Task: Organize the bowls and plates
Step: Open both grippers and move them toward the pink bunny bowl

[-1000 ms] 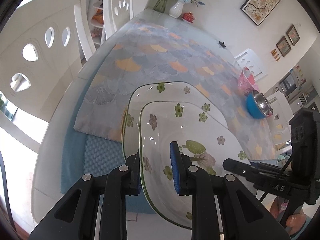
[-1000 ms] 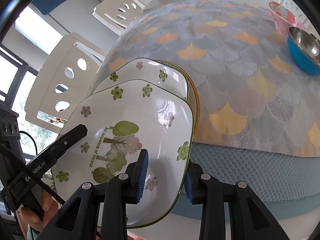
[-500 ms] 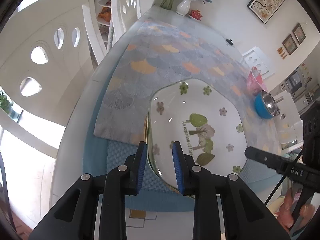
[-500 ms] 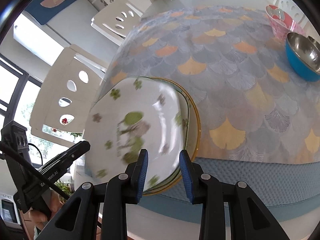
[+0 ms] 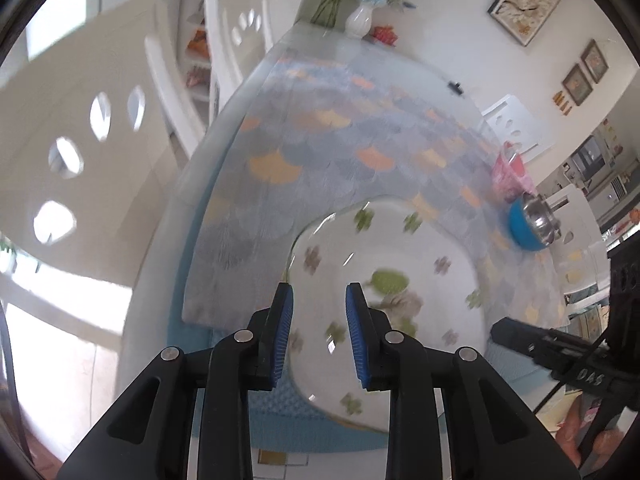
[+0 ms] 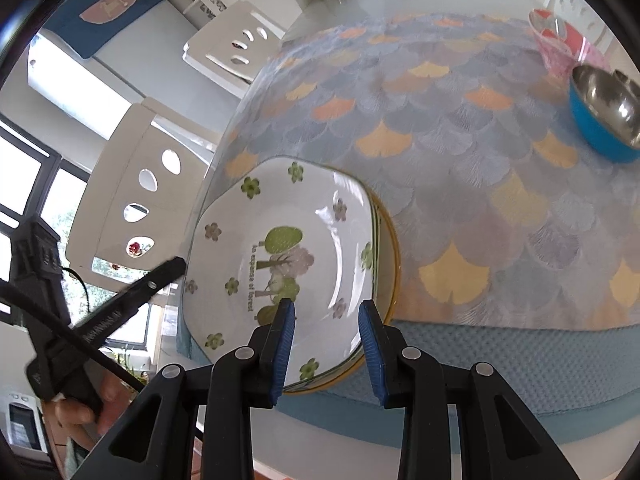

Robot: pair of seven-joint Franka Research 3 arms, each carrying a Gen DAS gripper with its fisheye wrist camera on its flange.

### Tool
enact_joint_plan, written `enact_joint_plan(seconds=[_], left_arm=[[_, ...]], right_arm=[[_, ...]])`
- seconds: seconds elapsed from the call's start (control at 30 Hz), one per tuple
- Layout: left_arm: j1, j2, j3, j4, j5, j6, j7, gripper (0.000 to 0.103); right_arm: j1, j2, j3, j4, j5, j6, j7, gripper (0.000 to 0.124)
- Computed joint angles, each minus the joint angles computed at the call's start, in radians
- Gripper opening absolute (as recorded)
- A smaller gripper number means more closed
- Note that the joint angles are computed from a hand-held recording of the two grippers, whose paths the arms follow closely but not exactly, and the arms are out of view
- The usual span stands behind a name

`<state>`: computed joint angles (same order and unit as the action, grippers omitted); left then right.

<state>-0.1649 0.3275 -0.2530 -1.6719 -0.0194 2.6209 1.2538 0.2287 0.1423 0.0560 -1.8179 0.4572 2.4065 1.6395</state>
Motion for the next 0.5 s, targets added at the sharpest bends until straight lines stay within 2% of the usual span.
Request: enact_joint_plan(seconds=[0.33, 0.5], left_arm=[[-0.034, 0.096, -0.012, 0.266, 0.054, -0.006, 0.083, 0.024], [-0.047, 0.168, -0.025, 0.421, 0.041, -0.001, 0.125, 0.025]], right_arm=[[0.006, 0.008, -0.007, 0.073, -0.058, 0.032, 0.012, 0.032], [0.002, 0.016, -0.018, 0.117, -0.106, 0.053, 0.054, 0.04]])
